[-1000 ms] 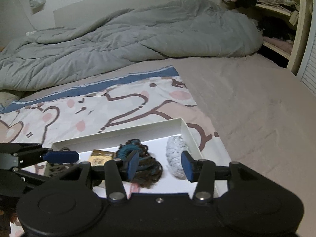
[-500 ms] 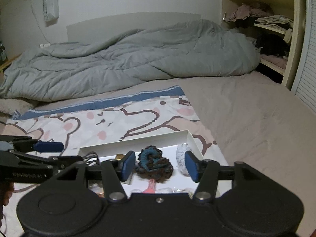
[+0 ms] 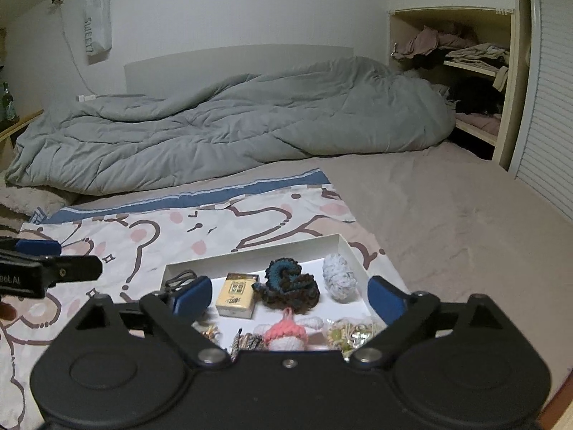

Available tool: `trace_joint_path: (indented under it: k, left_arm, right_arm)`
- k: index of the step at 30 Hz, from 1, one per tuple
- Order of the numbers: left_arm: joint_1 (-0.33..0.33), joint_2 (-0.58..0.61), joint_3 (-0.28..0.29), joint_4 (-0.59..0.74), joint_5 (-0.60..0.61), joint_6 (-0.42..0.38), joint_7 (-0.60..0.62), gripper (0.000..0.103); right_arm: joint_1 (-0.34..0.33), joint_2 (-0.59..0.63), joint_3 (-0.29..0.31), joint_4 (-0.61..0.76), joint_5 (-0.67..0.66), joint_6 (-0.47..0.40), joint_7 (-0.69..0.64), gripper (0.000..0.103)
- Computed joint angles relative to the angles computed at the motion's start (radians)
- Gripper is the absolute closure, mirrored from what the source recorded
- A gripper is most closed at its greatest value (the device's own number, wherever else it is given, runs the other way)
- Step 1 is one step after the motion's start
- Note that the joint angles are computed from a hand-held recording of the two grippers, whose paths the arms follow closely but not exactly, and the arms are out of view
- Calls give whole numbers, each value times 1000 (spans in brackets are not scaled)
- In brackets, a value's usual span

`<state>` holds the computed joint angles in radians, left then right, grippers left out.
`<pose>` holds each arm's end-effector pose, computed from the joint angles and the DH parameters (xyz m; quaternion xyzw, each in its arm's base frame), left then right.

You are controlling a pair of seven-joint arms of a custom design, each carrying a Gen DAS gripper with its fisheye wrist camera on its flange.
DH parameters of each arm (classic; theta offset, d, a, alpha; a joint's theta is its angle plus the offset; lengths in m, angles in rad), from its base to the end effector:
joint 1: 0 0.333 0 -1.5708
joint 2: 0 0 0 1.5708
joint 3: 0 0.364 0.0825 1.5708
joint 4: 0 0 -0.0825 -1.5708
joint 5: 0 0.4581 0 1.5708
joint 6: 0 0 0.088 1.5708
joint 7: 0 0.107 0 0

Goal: Organize objects
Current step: 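Withdraw both open tools back from the filled box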

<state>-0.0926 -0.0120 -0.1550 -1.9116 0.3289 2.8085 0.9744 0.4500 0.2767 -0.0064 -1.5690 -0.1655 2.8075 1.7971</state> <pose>0.6515 -0.1813 0.6292 -0.6594 0.6034 -0.3631 0.2631 0.7008 0.3426 0.6260 -0.7246 0.5087 -0.2555 0.3885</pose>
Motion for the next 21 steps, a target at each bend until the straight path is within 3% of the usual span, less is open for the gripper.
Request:
trace_joint_path:
  k: [3, 11, 21]
  left_arm:
    - [2, -30, -1, -31, 30, -5, -31, 0]
    - [16, -87, -25, -75, 213, -74, -170, 0]
    - [18, -126, -34, -125, 239, -78, -200, 0]
  right_arm:
    - [12, -24, -9, -37, -28, 15, 25, 1]
    - [22, -89, -13, -129, -112, 44, 111, 0]
    - [12, -131, 3, -184, -241, 35, 239, 0]
